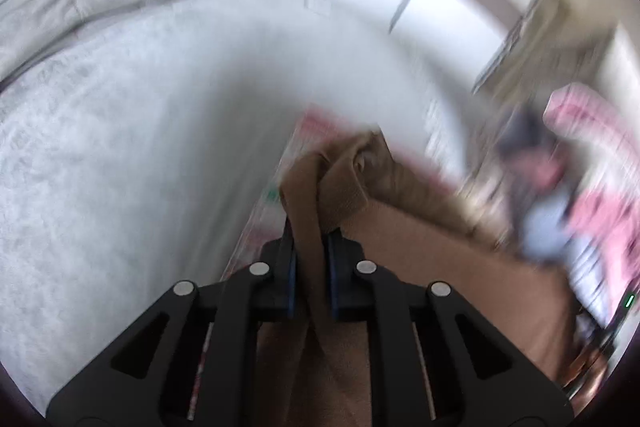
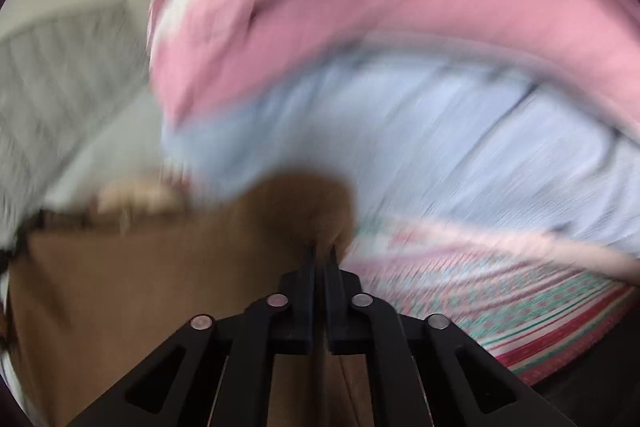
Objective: Fold large clothes
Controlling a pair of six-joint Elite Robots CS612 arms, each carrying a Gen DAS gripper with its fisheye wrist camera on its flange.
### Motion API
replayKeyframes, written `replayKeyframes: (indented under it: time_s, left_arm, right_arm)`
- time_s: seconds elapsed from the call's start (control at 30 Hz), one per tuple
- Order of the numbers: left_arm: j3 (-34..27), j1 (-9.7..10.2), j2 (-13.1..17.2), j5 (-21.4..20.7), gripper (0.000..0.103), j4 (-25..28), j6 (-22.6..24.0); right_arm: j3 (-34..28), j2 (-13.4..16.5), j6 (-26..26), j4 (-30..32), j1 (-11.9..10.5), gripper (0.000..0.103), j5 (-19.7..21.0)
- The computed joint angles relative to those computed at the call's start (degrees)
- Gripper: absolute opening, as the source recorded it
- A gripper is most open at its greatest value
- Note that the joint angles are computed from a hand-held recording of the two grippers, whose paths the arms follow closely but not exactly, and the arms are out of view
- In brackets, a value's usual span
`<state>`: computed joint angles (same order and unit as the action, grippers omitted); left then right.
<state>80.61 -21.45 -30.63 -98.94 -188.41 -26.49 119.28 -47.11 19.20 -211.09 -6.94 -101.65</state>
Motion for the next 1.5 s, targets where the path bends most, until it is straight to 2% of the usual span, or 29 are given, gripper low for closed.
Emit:
replayKeyframes:
  time_s: [0.03,0.07,0.1,0.13,0.2,0.23,0.27,0.3,0.37,0.4,0.43,0.47,0.53,0.63,0.7,0.77,0.8,0.83,0.87,0.9,0.93,0.97,1.0,1.1,1.17,1.27,1.33,1.4,1.5]
  left_arm:
    - [-0.1,-0.03,0.0,0.3,0.013,-3.0,-1.3]
    - [-0.4,-0.44,0.0,1.5,0.013,-3.6,-0.8]
    - [-1.0,-1.06,0.1,3.1,0.013,-2.5,0.4]
    - [-1.6,-1.63,0.3,4.6,0.014,0.0,1.5]
    - [-3.6,-2.54,1.2,6.9,0.015,9.3,2.5]
    - [-4.6,-2.41,1.9,6.1,0.018,12.4,1.4]
    - [-5.3,-1.87,2.9,3.6,0.02,13.0,-0.8]
    - [-5.4,-1.47,3.5,1.8,0.021,12.0,-2.1]
    - [-5.4,-0.09,4.7,-3.6,0.029,7.6,-5.1]
    - [-5.5,0.5,4.8,-6.1,0.033,7.1,-6.0]
    - [-5.4,0.89,4.6,-7.8,0.044,7.2,-6.7]
    - [-5.1,1.24,4.2,-9.2,0.051,7.0,-7.6]
    - [-3.8,1.65,3.5,-10.4,0.053,3.8,-8.0]
    - [-1.3,1.9,2.4,-12.3,0.066,0.1,-7.7]
    - [0.0,2.09,2.1,-13.7,0.068,-0.9,-8.3]
    - [1.0,2.03,1.7,-13.3,0.068,-0.2,-7.7]
    - [1.3,2.07,1.5,-12.7,0.068,0.3,-7.2]
    - [1.9,1.97,1.2,-11.8,0.068,1.1,-6.2]
    - [2.3,1.93,0.9,-11.5,0.068,1.9,-5.3]
    - [2.8,2.08,0.8,-11.9,0.068,1.8,-4.9]
    - [3.2,2.14,0.7,-12.3,0.068,1.4,-4.9]
    - [3.5,2.18,0.6,-12.7,0.068,1.0,-4.7]
    - [3.8,2.08,0.6,-12.6,0.068,0.7,-4.1]
    - [4.2,1.63,0.5,-10.4,0.068,0.8,-3.2]
    - [4.1,1.4,0.4,-9.3,0.068,1.8,-3.0]
    - [4.5,1.46,0.3,-8.5,0.068,-0.6,-5.8]
    - [4.9,1.27,0.2,-7.0,0.068,-2.4,-6.9]
    - [5.2,0.49,-0.1,-3.4,0.068,-1.5,-6.0]
    - [4.9,0.32,0.1,-3.1,0.068,-0.1,-4.8]
  right_arm:
    - [-0.1,-0.4,0.9,-1.5,0.5,0.0,-3.6]
    - [-0.1,-0.6,1.1,-3.2,0.7,0.0,-6.7]
    - [-0.2,-0.6,1.9,-3.6,0.5,0.0,-7.4]
    - [-0.2,-0.7,3.0,-2.6,0.0,0.0,-5.7]
    - [-0.4,-0.5,-0.2,1.5,-0.8,0.002,0.6]
    - [-0.7,0.0,-3.2,2.8,-0.4,0.002,1.6]
    - [-1.2,0.6,-6.3,4.5,0.5,0.004,1.3]
    - [-1.7,0.8,-8.2,6.3,1.2,0.013,1.2]
    - [-2.9,0.9,-13.1,11.9,2.3,0.046,3.9]
    - [-3.5,1.1,-14.2,13.0,2.5,0.073,4.8]
    - [-4.1,1.3,-14.7,13.1,3.2,0.08,4.9]
    - [-4.7,1.4,-14.9,13.1,3.8,0.08,5.6]
    - [-5.8,1.6,-15.6,13.7,4.3,0.08,9.4]
    - [-8.7,2.0,-17.1,17.3,6.2,0.08,15.0]
    - [-10.8,2.5,-17.0,19.8,7.6,0.08,16.9]
    - [-13.1,3.5,-13.4,22.6,8.0,0.081,21.0]
    - [-14.4,4.0,-10.4,26.0,8.4,0.081,22.3]
    - [-15.9,4.7,-8.7,29.8,9.3,0.081,21.2]
    - [-16.9,5.4,-9.4,31.4,10.5,0.08,17.6]
    - [-18.0,6.5,-12.1,30.9,12.2,0.069,11.8]
    - [-17.9,7.1,-14.2,28.6,13.4,0.035,7.9]
    - [-17.3,7.0,-13.9,27.0,13.6,0.009,6.3]
    - [-16.5,6.3,-11.7,26.4,13.2,0.007,6.4]
    - [-14.3,4.8,-12.2,21.2,13.0,0.002,4.8]
    - [-13.8,4.2,-13.2,19.5,13.4,0.002,1.2]
    - [-15.0,4.5,-12.8,17.5,14.6,0.002,-3.3]
    - [-17.5,5.6,-13.0,19.7,14.9,0.002,-5.0]
    - [-20.9,7.9,-12.5,23.9,15.1,0.002,-8.1]
    - [-24.3,11.0,-9.7,27.1,14.7,0.002,-8.9]
